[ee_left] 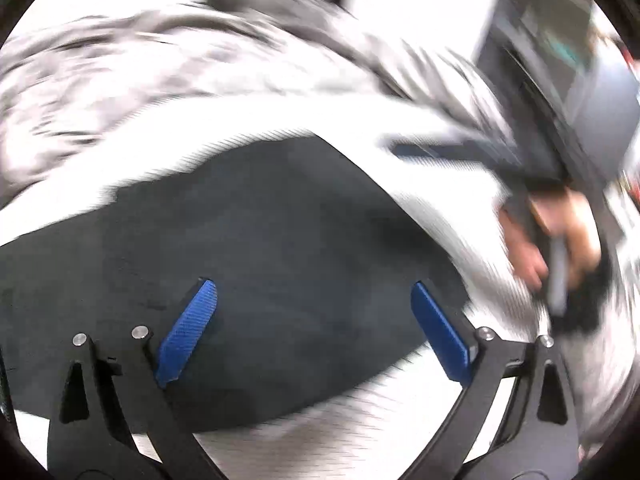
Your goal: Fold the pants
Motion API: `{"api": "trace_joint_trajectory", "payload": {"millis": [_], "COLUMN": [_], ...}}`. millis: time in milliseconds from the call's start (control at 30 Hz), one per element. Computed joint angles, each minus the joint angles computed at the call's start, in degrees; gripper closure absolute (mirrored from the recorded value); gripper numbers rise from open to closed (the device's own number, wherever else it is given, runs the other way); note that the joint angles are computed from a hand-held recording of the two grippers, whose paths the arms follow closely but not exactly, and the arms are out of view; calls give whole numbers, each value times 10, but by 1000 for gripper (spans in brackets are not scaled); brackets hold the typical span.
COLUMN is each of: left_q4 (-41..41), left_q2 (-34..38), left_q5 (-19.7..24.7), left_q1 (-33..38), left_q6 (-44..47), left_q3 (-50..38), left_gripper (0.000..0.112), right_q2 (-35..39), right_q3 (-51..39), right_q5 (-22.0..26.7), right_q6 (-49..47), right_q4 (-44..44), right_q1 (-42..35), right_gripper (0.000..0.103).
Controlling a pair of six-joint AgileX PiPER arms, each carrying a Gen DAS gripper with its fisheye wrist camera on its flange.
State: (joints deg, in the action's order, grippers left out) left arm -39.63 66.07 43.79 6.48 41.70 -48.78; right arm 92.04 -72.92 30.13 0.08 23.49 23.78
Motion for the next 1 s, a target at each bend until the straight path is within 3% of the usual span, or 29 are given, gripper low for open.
{"api": "trace_joint_trajectory", "payload": {"millis": [133,200,233,300,433,567,633,667,700,833,1000], "left_q4": [-65,-102,-126,-141,-106,-115,-139,-158,-175,-161,-154], "left_q2": [108,190,237,282,330,411,434,451,465,465,472], "left_q5": [10,58,102,135,128,144,163,191,218,227,236], "left_q1": [173,220,236,240,227,221,230,238,245,241,234], "left_q6": [0,-7,-1,19,-24,-55,-66,-67,-70,-64,-62], "left_q3": [-84,-138,-171,-201,-223,-290,-310,-323,-333,-337,-347], "left_gripper": [13,18,19,21,31,32,40,55,61,60,51], "right_q2": [-23,-22,-15,-9,-17,-13,-22,-19,-12,6,12], "right_q3": [19,30,28,24,37,42,61,61,56,45,38], "right_q5": [19,37,45,57,63,75,84,86,87,88,88], "right_q6": [-56,-105,-115,-130,-158,-156,-171,-170,-167,-161,-151], "right_q4": [60,117,132,151,176,176,182,180,178,185,171], "right_q1": [-12,-24,-25,-27,-33,-41,-54,-56,-56,-56,-46], "right_gripper": [31,31,31,31,31,31,31,31,31,31,31]}}
